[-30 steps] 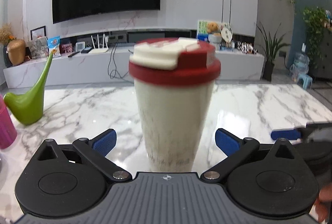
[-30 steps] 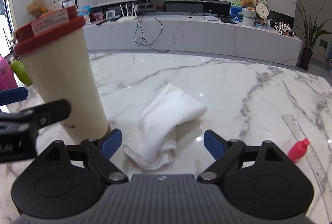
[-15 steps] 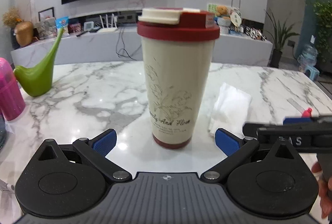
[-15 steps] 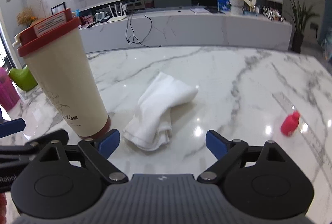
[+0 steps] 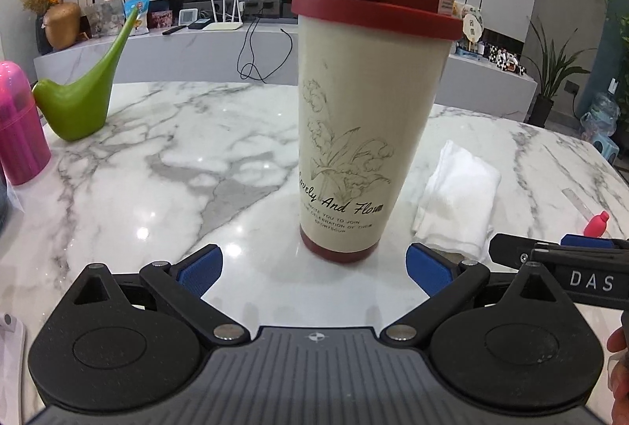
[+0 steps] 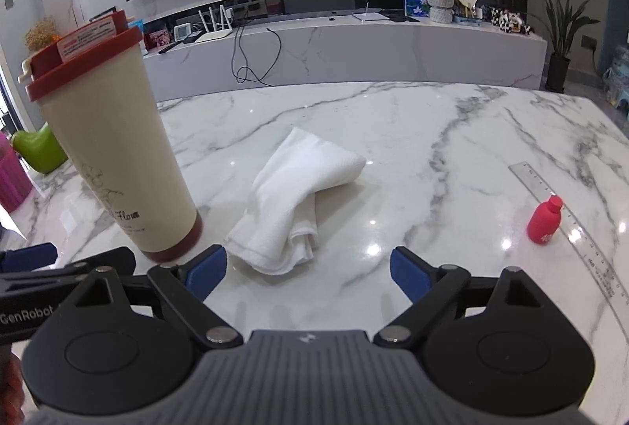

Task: Clean container
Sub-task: 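Set the tumbler upright on the table with the left tool and release it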

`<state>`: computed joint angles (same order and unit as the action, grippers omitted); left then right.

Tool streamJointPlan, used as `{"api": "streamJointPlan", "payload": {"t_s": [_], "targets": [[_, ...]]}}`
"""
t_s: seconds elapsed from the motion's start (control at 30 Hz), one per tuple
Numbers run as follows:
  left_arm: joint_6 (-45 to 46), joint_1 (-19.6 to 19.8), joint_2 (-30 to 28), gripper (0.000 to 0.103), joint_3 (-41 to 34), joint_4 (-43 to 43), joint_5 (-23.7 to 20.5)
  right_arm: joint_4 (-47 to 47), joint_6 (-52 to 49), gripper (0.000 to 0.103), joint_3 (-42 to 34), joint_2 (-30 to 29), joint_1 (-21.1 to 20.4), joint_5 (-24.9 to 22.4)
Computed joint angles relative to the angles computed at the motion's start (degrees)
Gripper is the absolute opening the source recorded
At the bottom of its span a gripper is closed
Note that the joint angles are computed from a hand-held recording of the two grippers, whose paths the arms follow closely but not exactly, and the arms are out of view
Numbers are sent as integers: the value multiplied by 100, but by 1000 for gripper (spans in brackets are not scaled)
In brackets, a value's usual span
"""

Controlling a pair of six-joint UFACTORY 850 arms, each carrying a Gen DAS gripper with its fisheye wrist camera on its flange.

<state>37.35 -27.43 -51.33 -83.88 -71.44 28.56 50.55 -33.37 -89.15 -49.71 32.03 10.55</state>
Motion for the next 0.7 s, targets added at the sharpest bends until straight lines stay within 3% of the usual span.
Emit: {"api": "streamJointPlan", "payload": {"t_s": [0.23, 0.7], "targets": [[10, 87, -7, 102, -45, -53, -272, -406, 354, 92, 83, 19, 27, 129], [547, 90, -83, 101, -157, -490, -335, -737, 680, 92, 119, 27, 49, 132]]}}
